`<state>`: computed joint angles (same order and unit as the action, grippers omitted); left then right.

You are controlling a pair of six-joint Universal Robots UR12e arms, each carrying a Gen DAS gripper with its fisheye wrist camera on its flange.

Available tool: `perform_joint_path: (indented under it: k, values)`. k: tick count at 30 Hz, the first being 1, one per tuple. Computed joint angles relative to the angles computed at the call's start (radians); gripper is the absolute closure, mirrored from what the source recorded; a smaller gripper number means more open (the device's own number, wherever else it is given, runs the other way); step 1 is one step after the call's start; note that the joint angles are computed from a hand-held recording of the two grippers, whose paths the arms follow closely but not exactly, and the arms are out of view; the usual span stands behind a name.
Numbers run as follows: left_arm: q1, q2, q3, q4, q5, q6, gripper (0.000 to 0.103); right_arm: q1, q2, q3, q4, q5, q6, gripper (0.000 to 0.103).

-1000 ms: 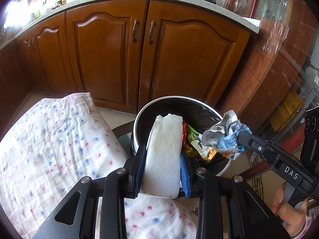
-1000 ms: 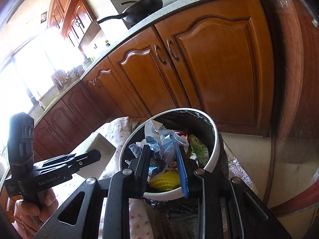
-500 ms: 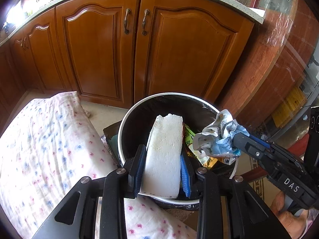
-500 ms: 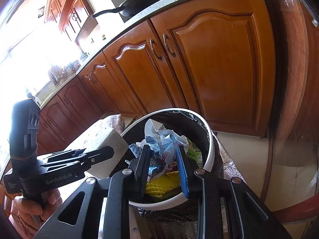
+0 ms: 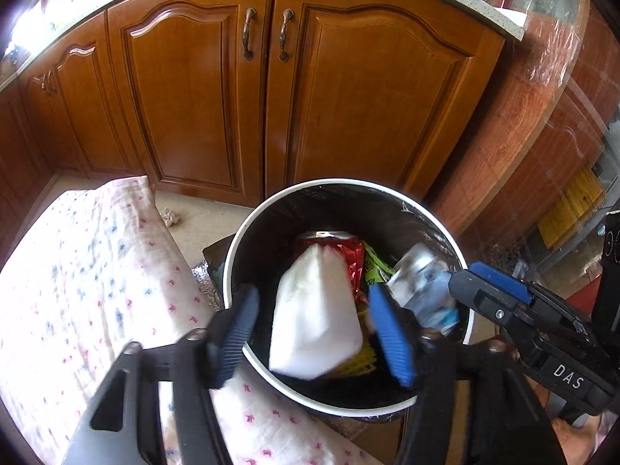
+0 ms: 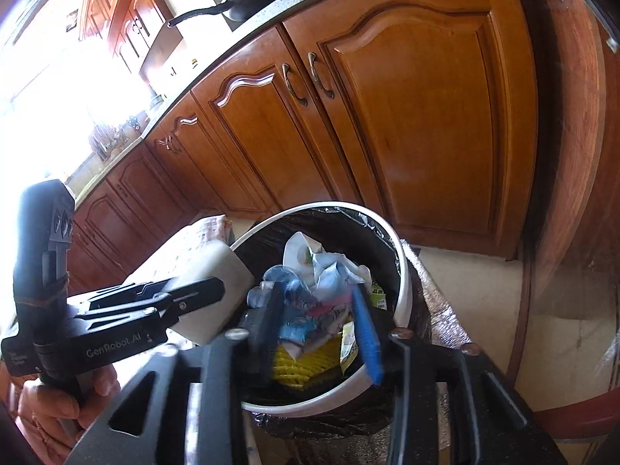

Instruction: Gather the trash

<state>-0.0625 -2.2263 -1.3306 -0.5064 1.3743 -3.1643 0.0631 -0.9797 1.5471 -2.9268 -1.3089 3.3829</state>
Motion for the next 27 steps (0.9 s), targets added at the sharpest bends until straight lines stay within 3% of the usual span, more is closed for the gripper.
perform_joint_path:
  k: [2, 8, 14, 27]
  values:
    - [0.000, 0.003, -0.005, 0.004, 0.001, -0.003, 0.038, -0.002, -0.002, 0.004, -0.005, -0.001, 0.008, 0.045]
    - [0.004, 0.023, -0.036, 0.024, 0.004, -0.004, 0.038, -0.003, -0.014, 0.024, -0.032, 0.003, 0.024, 0.042]
    - [0.010, 0.052, -0.080, 0.052, 0.014, -0.018, 0.034, 0.000, -0.024, 0.038, -0.060, 0.007, 0.033, 0.028]
    - [0.054, 0.185, -0.334, 0.244, -0.001, -0.121, 0.027, 0.031, -0.067, 0.134, -0.174, 0.011, 0.094, 0.008]
